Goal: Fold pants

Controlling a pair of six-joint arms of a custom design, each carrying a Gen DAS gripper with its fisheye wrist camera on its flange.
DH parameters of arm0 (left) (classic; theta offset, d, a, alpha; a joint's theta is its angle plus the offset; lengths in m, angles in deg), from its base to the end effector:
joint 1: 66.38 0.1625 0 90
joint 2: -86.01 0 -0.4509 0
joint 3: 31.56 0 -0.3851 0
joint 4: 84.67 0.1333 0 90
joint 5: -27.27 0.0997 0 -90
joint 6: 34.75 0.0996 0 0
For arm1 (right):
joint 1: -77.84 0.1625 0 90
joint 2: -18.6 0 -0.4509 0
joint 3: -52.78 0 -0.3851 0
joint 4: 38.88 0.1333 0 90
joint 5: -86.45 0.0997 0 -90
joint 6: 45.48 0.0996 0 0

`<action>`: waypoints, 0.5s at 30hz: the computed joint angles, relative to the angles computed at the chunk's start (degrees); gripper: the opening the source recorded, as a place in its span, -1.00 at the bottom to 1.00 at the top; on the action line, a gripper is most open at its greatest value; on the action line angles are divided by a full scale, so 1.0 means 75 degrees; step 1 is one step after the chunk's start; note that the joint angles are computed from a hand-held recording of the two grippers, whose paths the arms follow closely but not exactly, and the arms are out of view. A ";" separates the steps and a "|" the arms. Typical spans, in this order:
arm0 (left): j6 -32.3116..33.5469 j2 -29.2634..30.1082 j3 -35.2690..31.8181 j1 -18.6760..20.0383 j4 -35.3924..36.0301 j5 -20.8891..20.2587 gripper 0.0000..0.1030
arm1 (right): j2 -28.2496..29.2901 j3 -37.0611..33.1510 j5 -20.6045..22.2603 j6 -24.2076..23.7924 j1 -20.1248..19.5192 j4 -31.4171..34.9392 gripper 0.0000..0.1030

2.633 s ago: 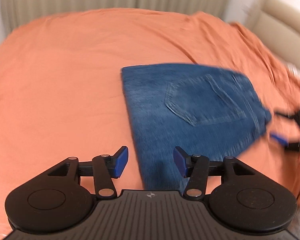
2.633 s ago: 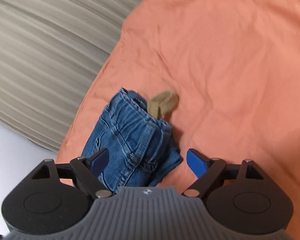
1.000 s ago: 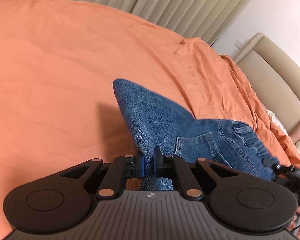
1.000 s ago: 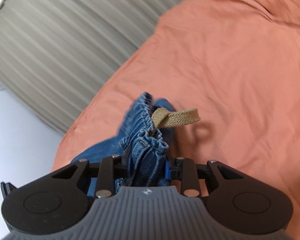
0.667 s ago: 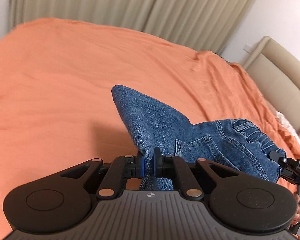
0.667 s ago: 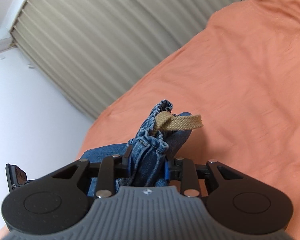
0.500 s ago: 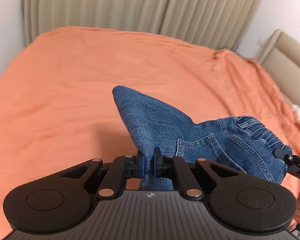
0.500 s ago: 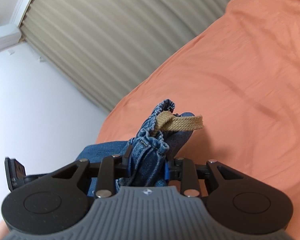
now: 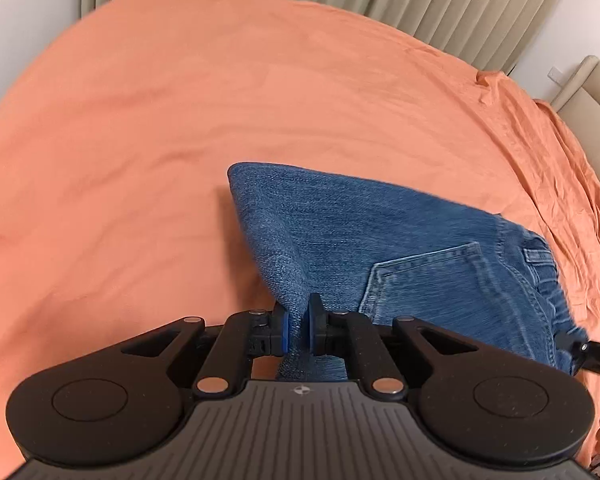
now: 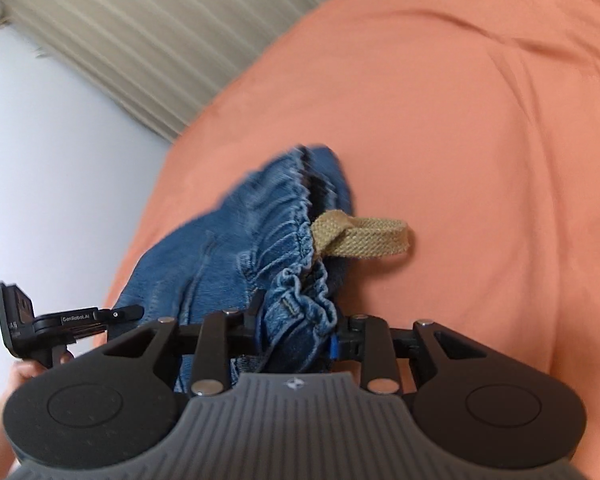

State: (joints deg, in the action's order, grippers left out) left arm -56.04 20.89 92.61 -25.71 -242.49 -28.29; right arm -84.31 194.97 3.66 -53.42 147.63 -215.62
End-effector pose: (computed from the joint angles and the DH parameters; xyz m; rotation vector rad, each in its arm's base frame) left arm -0.2548 -0.4689 0.1753 0.5840 2.6001 -0.6440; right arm 0.0202 -0.3671 0.3648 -0.2218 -2.7885 1.2352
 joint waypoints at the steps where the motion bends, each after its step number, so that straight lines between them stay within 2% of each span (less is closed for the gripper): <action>1: 0.0148 0.0077 0.0006 0.0063 -0.0077 -0.0025 -0.79 | 0.0037 0.0052 0.0009 0.0046 -0.0106 -0.0025 -0.52; 5: 0.0328 0.0185 -0.0051 0.0318 -0.0056 -0.0262 -0.70 | 0.0458 0.0033 -0.0290 -0.0003 -0.0108 -0.0353 -0.49; 8: 0.0187 0.0168 -0.0188 0.0350 0.0237 -0.0284 -0.48 | 0.0597 -0.0181 -0.0542 0.0025 0.0072 -0.0185 -0.46; 9: 0.0111 0.0130 -0.0219 0.0316 0.0392 -0.0194 -0.31 | 0.0622 -0.0243 -0.0684 0.0007 0.0159 -0.0134 -0.41; 10: -0.0032 0.0101 -0.0248 0.0246 0.0528 -0.0072 -0.20 | 0.0652 -0.0290 -0.0850 -0.0030 0.0258 -0.0127 -0.37; 11: -0.0191 -0.0037 -0.0201 0.0210 0.0683 0.0033 -0.17 | 0.0768 -0.0342 -0.1121 -0.0052 0.0467 -0.0222 -0.29; 15: -0.0802 -0.0322 -0.0060 -0.0243 0.0964 0.0628 -0.15 | 0.0729 -0.0300 -0.2276 -0.0754 0.1215 -0.0513 0.02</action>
State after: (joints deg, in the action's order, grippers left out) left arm -62.06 18.47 92.16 -27.53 -235.26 -23.59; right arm -78.84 192.72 -13.41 -59.08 156.75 -219.47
